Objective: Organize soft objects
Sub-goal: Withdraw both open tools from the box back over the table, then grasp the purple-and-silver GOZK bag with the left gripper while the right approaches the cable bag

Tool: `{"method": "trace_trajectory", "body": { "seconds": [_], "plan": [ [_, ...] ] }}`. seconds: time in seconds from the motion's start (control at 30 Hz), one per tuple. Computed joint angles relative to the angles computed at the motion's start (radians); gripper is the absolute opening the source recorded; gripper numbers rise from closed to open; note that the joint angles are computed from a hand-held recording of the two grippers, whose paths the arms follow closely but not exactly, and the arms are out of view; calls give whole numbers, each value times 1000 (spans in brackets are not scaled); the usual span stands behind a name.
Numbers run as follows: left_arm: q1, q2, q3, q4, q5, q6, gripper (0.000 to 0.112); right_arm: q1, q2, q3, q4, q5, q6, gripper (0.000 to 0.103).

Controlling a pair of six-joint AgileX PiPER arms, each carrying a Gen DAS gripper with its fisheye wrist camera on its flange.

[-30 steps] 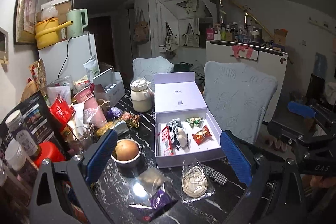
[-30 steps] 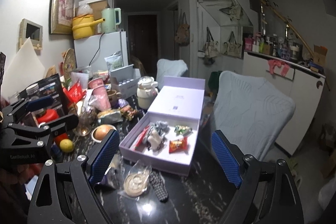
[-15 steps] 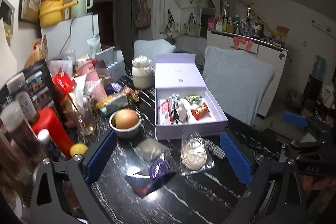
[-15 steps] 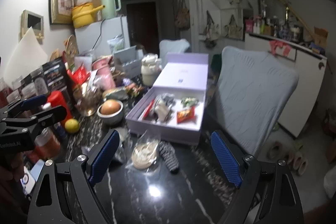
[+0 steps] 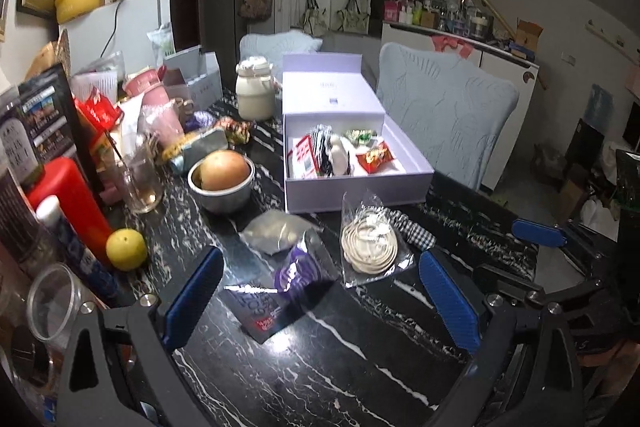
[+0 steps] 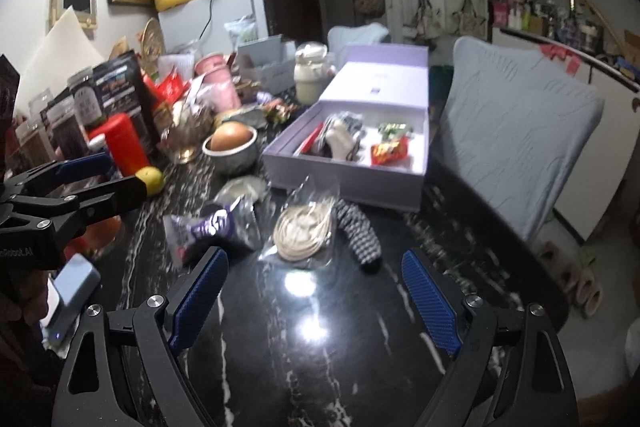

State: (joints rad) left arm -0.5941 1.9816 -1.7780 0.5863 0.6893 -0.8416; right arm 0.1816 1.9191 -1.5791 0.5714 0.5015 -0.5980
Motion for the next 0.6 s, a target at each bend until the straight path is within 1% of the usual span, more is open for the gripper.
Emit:
{"method": "trace_trajectory", "body": {
  "seconds": [0.13,0.2,0.4,0.6],
  "plan": [
    [30,21,4,-84,-20,48,100,3,32,-12,-7,7,4,90],
    [39,31,3,-99,-22,55,100,3,53,-25,-11,16,8,90],
    [62,94,-48,-139,14,109,100,7,129,-103,-69,58,64,90],
    [100,167,-123,-202,44,178,100,9,217,-217,-119,112,121,90]
  ]
}}
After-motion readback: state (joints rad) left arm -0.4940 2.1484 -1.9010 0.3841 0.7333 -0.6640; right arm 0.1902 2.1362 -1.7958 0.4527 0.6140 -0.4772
